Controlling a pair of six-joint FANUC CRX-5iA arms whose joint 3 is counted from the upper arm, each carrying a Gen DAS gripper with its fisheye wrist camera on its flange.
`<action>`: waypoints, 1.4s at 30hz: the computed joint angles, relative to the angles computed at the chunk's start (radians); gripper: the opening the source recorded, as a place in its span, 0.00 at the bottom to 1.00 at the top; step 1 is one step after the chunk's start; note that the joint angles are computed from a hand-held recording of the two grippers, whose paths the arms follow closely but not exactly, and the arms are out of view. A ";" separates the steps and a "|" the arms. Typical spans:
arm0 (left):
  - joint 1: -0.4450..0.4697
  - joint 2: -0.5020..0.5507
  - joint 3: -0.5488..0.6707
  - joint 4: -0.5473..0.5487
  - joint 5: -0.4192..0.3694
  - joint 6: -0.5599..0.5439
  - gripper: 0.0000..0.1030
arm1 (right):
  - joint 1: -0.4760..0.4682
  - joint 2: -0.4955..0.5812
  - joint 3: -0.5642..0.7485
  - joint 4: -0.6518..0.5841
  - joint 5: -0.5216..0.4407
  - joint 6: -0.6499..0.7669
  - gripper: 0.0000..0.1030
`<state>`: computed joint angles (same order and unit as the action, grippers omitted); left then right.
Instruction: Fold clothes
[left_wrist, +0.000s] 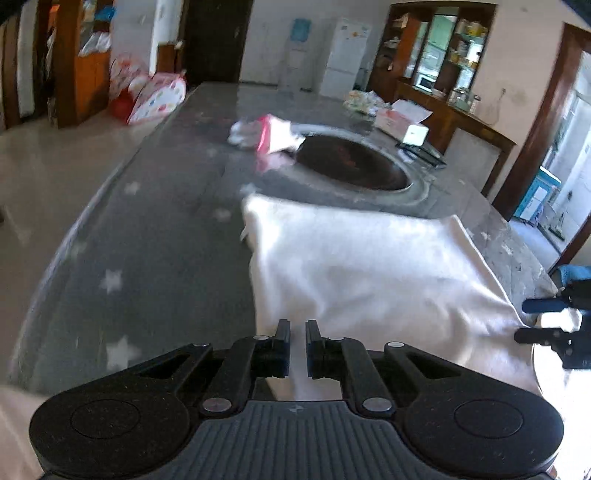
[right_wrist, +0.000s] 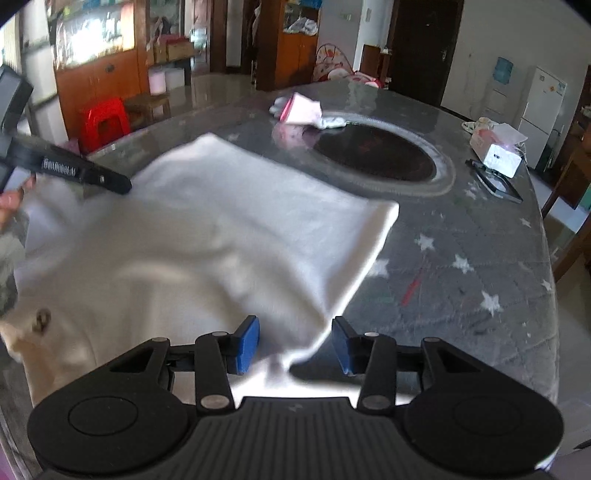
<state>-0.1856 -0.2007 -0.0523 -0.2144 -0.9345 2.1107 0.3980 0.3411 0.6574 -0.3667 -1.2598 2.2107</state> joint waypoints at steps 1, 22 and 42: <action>0.002 0.006 0.004 0.011 0.015 -0.016 0.10 | -0.002 0.012 0.020 -0.013 -0.005 -0.006 0.42; 0.061 0.182 0.195 -0.097 -0.041 -0.013 0.23 | 0.012 0.214 0.266 0.025 0.015 -0.174 0.42; 0.052 0.285 0.282 -0.137 -0.026 -0.034 0.14 | 0.013 0.246 0.308 0.055 0.040 -0.154 0.13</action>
